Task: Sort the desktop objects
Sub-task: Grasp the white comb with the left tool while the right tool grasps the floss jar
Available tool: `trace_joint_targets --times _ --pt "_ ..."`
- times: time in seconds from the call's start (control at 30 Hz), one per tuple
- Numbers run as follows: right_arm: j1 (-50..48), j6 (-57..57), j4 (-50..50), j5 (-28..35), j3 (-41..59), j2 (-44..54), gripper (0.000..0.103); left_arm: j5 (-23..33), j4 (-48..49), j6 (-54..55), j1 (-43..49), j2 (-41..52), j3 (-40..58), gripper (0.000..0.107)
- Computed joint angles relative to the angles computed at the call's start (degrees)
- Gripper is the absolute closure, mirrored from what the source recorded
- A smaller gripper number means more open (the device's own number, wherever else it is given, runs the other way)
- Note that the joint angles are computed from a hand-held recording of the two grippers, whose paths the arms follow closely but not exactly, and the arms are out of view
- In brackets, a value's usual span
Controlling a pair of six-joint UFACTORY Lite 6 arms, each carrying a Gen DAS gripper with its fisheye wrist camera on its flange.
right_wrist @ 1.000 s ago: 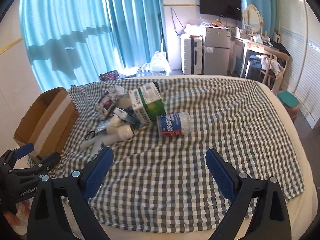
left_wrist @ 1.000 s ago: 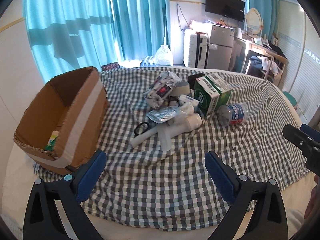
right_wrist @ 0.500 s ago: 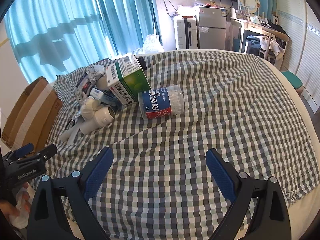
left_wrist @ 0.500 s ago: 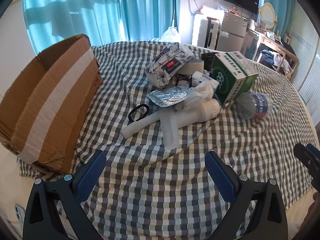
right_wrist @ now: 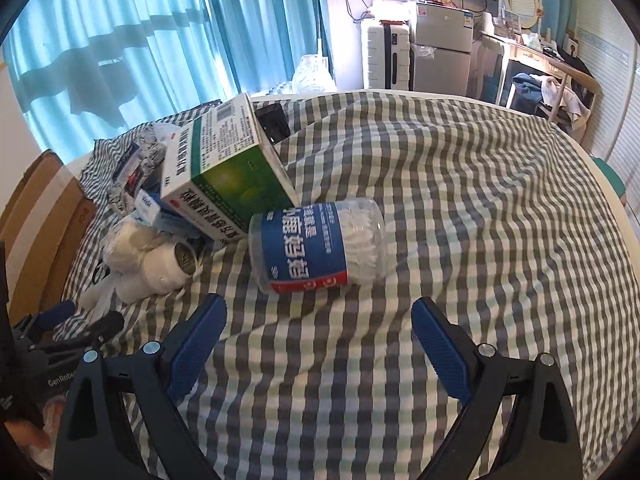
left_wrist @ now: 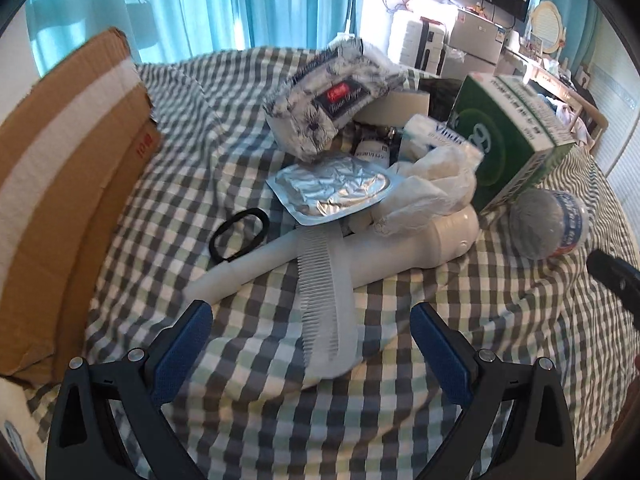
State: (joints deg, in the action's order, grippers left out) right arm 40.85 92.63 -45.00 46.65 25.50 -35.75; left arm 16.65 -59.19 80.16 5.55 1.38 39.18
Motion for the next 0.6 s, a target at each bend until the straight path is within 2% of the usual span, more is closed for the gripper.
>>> trace_joint_targets --times 0.17,0.3,0.37,0.6 --pt "-8.5 -5.8 -0.9 -10.3 0.6 4.5 0.008 -1.4 -3.2 1.7 -0.8 6.1 3.2 0.006" --pt "-8.9 -3.4 -6.5 -11.5 1.7 8.9 0.003 -1.8 -6.9 4.8 -0.8 8.6 4.7 0.006" --pt "-11.0 -3.2 -8.1 -14.1 2.4 11.7 0.002 -2.0 -8.2 6.4 -0.7 9.3 4.9 0.006" --pt "-13.7 -1.6 -12.8 -15.4 5.6 20.2 0.001 -0.9 -7.4 6.6 0.1 8.7 4.7 0.006"
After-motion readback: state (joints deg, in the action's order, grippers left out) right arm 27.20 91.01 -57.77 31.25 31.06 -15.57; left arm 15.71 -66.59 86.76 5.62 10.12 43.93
